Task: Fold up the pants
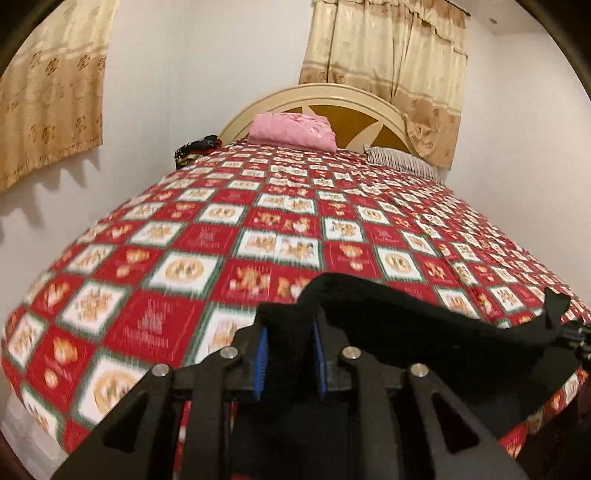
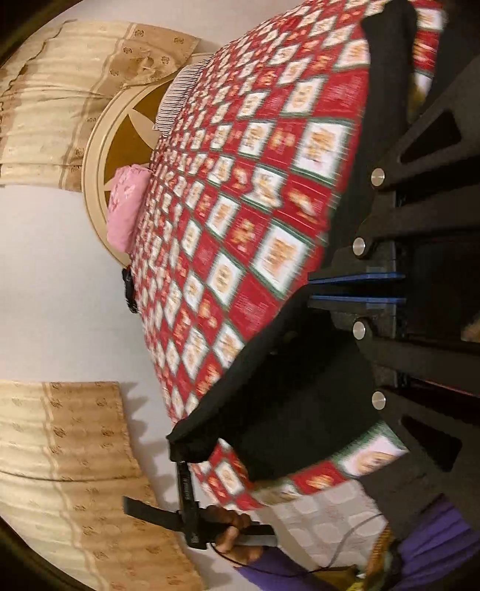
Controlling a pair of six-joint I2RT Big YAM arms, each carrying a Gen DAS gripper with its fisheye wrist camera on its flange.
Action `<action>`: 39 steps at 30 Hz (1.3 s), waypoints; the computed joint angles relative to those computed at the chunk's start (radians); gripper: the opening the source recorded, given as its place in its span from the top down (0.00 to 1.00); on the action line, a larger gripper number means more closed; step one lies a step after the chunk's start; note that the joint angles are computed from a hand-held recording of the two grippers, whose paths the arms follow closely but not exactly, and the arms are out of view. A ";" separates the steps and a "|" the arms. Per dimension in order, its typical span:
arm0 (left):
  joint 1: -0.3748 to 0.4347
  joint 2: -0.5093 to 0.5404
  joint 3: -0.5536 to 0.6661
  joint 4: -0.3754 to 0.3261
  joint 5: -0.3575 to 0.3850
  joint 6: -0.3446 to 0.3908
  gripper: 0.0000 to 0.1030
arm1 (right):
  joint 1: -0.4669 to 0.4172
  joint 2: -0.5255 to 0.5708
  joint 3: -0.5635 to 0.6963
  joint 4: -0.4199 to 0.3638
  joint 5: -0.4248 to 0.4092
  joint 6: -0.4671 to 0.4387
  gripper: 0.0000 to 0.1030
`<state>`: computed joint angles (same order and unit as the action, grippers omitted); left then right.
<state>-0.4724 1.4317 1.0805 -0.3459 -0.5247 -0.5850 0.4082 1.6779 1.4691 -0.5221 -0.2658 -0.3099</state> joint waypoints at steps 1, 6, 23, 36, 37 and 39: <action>-0.002 -0.001 -0.019 -0.005 0.002 -0.019 0.74 | 0.004 -0.012 -0.034 0.019 0.009 0.003 0.94; -0.024 0.007 -0.064 -0.033 -0.030 -0.078 0.64 | 0.028 -0.034 -0.166 0.085 0.052 0.015 0.94; -0.096 -0.086 -0.149 -0.373 -0.138 -0.315 0.04 | 0.050 -0.047 -0.269 0.104 0.094 -0.024 0.94; -0.072 -0.057 -0.156 0.047 0.223 -0.362 0.04 | 0.063 -0.050 -0.179 0.160 -0.036 0.125 0.94; -0.064 -0.049 -0.156 0.077 0.249 -0.377 0.04 | 0.073 -0.030 -0.162 0.172 -0.033 0.145 0.94; -0.049 -0.037 -0.158 0.132 0.293 -0.403 0.04 | 0.090 0.023 -0.114 0.179 -0.043 0.194 0.94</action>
